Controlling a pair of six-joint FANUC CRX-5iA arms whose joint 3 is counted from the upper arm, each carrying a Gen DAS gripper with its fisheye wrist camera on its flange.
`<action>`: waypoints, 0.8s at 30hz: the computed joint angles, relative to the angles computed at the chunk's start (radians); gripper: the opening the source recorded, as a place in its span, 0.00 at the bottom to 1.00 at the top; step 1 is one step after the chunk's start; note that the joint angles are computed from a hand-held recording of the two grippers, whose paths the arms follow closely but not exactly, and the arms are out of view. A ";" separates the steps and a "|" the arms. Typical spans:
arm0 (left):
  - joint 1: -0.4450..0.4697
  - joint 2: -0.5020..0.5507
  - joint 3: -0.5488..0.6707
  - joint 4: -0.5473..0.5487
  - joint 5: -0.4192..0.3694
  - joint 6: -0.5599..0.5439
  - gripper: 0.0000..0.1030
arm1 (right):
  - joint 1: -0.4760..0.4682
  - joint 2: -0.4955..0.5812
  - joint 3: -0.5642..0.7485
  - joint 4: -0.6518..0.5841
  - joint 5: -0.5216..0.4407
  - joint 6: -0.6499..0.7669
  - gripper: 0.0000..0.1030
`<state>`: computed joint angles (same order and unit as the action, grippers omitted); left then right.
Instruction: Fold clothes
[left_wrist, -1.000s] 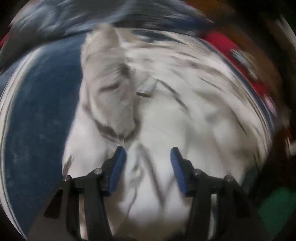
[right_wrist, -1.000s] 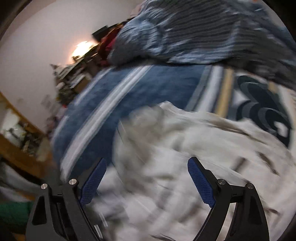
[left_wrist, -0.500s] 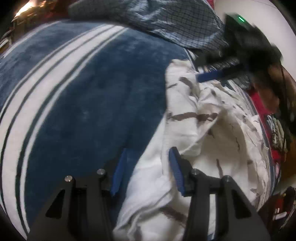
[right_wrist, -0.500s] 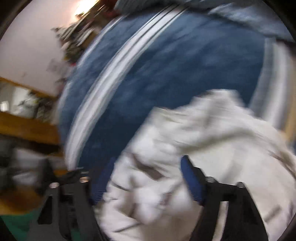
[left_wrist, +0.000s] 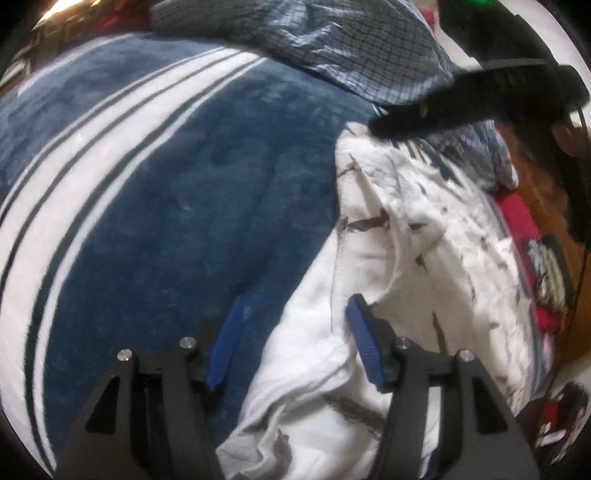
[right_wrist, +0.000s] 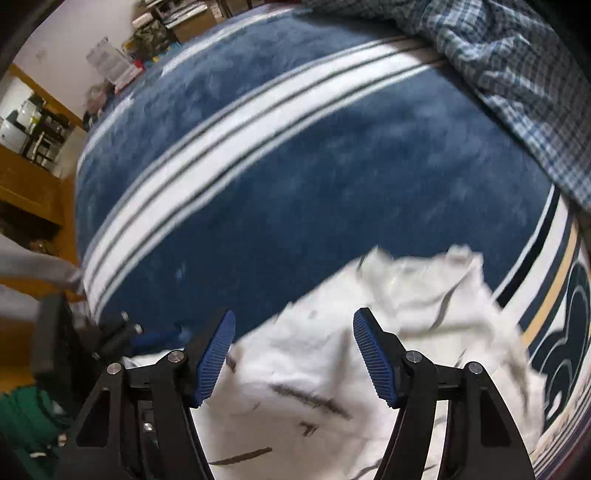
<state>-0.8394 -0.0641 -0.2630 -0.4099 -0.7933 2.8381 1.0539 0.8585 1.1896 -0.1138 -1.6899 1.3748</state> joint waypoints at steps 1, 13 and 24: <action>-0.008 0.007 0.011 -0.008 -0.015 0.000 0.57 | 0.003 -0.022 -0.055 0.009 0.020 -0.046 0.67; -0.009 -0.001 -0.007 -0.024 0.015 0.009 0.60 | 0.004 -0.308 -0.537 -0.022 0.361 -0.305 0.17; -0.002 0.010 0.006 0.001 -0.007 -0.050 0.61 | -0.026 -0.779 -1.230 -0.104 0.795 -0.592 0.17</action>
